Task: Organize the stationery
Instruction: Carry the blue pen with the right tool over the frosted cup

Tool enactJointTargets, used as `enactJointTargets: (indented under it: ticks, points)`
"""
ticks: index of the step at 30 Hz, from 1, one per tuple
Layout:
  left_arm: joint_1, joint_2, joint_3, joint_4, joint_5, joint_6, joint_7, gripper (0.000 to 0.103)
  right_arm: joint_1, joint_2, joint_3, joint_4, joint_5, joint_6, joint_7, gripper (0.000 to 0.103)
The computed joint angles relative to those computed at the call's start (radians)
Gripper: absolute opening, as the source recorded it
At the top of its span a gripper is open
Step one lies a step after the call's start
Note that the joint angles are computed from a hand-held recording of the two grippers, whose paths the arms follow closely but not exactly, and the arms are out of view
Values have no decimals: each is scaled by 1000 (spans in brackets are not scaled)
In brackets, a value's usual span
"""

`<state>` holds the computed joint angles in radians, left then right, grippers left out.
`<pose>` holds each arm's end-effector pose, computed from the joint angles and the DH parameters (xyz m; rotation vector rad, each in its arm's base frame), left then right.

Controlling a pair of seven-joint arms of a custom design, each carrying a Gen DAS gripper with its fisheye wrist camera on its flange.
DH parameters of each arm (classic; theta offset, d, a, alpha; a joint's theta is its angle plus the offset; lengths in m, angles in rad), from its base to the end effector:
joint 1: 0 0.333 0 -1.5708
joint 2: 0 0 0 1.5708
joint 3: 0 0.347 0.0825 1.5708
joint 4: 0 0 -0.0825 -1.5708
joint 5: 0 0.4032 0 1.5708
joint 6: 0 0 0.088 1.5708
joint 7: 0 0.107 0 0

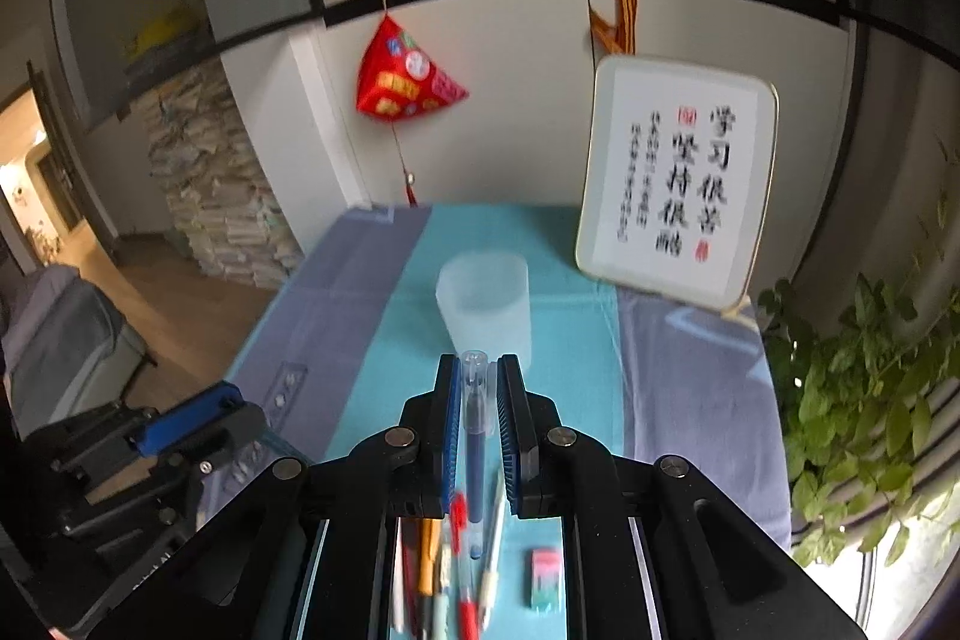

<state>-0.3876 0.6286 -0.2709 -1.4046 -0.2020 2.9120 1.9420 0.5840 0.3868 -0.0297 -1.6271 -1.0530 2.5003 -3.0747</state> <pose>0.6792 -0.4318 0.4680 -1.0484 2.3401 -1.1895 0.6189 0.3934 0.4685 -1.3499 1.9332 -0.8190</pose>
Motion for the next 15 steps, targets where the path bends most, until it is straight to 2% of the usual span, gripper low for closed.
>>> enactJointTargets:
  ticks: [5, 9, 12, 15]
  points:
    - [-21, 49, 11, 116, 18, -29, -11, 13, 2, 14, -18, 55, -38, -18, 7, 13]
    - [-43, 117, 15, 260, 31, -83, -18, 13, -5, 34, -32, 104, -56, -14, 8, 13]
    - [-75, 193, 36, 418, 55, -141, -41, 13, -7, 55, -42, 148, -56, -20, -11, 13]
    - [-94, 280, 34, 586, 67, -210, -44, 13, -11, 73, -58, 183, -66, -5, -16, 13]
